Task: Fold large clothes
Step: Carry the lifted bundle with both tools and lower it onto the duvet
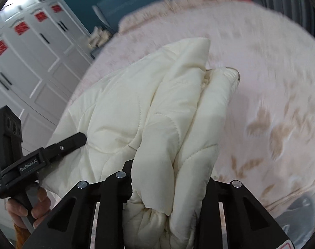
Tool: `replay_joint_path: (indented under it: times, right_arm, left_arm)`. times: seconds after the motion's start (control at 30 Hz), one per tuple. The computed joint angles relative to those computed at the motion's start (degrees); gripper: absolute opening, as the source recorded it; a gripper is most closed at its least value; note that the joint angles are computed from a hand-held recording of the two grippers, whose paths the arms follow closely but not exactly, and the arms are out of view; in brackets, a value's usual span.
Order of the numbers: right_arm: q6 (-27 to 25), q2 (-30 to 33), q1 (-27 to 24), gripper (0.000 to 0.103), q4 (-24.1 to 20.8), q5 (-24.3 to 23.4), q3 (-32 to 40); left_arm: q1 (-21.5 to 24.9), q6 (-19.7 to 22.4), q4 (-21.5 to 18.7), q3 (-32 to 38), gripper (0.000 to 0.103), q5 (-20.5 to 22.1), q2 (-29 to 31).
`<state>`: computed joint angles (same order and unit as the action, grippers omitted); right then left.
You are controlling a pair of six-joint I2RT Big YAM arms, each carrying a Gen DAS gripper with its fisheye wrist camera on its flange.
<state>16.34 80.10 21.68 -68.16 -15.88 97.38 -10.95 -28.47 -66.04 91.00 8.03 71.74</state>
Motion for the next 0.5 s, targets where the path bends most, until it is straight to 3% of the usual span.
replay_joint_path:
  times: [0.27,0.5]
  right_arm:
    - [-2.6,0.9,4.0,0.026,3.8,3.7,14.3]
    - [-5.5,5.7,8.7,0.026,7.7,7.1,26.6]
  left_arm:
    - [1.3,7.3,2.4,11.8,0.054,-4.7,-2.0]
    - [7.7,13.5,7.3,19.1,0.054,-2.4,-1.8]
